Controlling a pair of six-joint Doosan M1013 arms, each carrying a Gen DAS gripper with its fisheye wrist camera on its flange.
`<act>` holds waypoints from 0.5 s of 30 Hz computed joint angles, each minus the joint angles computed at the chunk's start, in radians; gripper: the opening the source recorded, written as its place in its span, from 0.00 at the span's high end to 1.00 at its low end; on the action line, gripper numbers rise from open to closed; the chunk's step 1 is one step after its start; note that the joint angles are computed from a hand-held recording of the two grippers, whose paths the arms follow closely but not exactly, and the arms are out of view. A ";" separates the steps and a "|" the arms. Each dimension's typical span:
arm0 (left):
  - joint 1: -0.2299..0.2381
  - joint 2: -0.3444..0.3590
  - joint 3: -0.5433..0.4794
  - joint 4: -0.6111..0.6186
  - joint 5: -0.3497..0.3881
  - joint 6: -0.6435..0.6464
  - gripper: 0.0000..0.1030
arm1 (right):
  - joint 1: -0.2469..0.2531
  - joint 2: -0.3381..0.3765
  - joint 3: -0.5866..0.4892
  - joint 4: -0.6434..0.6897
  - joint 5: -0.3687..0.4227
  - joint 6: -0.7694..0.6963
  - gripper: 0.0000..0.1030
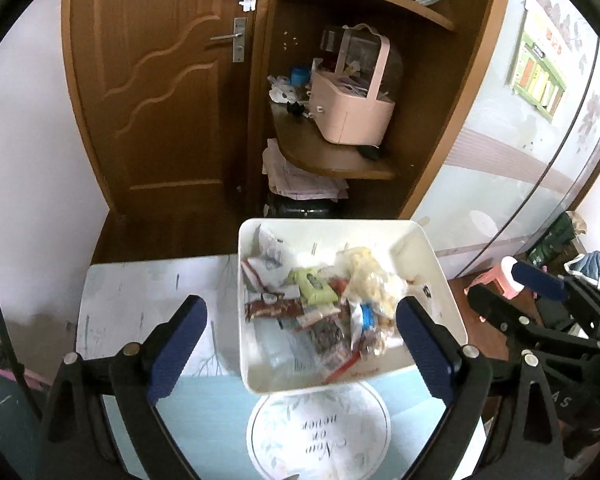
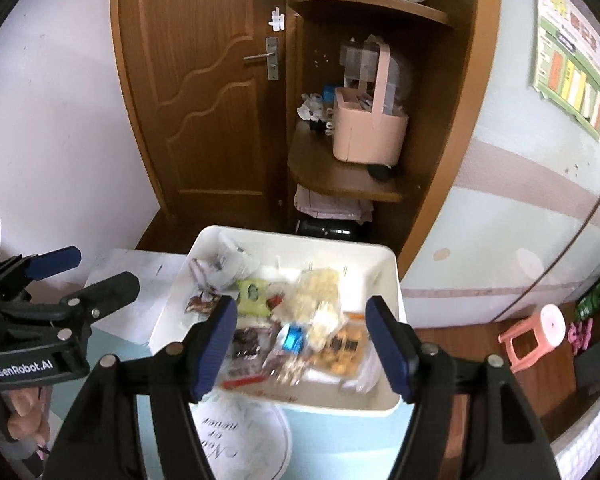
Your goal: Organize snacks
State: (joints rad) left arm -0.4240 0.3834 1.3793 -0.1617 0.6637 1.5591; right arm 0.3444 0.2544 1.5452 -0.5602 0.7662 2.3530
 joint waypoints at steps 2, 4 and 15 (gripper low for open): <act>0.003 -0.025 0.029 -0.008 -0.001 0.003 0.08 | 0.016 -0.014 0.017 -0.008 0.011 0.034 0.35; 0.003 -0.054 0.061 -0.011 0.001 -0.004 0.08 | 0.031 -0.027 0.030 -0.003 0.027 0.053 0.35; -0.039 -0.231 0.258 0.086 -0.001 -0.150 0.04 | 0.124 -0.148 0.155 -0.001 0.057 0.137 0.29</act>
State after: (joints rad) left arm -0.4626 0.1529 1.6370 -0.0754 0.6626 1.4090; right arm 0.4680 0.1068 1.7002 -0.5612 0.8234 2.4902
